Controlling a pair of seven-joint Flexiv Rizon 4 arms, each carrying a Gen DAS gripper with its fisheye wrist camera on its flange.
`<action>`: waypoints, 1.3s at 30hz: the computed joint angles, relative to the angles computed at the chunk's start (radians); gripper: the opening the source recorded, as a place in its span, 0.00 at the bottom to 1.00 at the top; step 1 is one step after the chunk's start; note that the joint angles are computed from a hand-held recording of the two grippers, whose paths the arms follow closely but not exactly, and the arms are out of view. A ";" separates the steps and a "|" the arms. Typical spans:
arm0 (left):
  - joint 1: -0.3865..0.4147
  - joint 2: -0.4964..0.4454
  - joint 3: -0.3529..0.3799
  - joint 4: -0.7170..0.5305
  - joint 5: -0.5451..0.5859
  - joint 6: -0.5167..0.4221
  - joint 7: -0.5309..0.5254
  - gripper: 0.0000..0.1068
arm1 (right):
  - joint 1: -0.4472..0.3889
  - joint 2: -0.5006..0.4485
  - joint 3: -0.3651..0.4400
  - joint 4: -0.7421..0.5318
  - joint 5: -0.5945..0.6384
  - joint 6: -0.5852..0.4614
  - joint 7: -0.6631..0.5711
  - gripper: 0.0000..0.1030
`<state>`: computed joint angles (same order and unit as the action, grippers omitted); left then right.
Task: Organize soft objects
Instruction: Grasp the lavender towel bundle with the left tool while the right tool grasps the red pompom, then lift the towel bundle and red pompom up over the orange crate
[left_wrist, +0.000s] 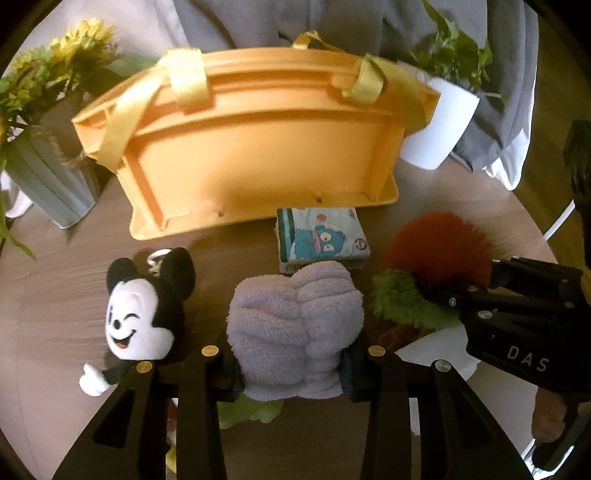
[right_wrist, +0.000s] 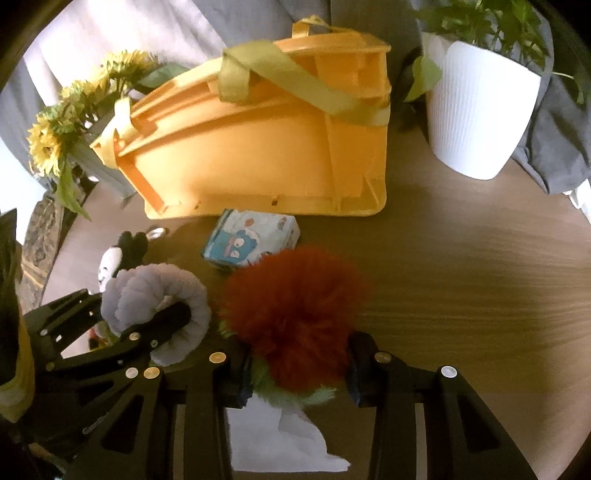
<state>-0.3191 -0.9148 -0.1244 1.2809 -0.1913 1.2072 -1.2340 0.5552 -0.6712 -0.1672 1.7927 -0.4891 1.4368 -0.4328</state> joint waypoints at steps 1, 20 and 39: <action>0.001 0.008 -0.001 0.009 0.000 0.011 -0.003 0.36 | 0.013 0.004 -0.016 0.004 -0.005 0.009 0.010 0.38; 0.075 0.127 -0.109 0.149 -0.060 0.230 0.043 0.36 | 0.364 0.070 -0.471 0.102 -0.170 0.125 0.232 0.38; 0.153 0.156 -0.233 0.134 -0.050 0.433 0.140 0.36 | 0.651 -0.010 -0.845 0.072 0.001 0.218 0.133 0.38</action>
<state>-0.1665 -0.7588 -0.3576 1.4145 -0.2414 1.6407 -1.0938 1.2063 -0.6816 -1.0118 1.8648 -0.4878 1.6546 -0.2997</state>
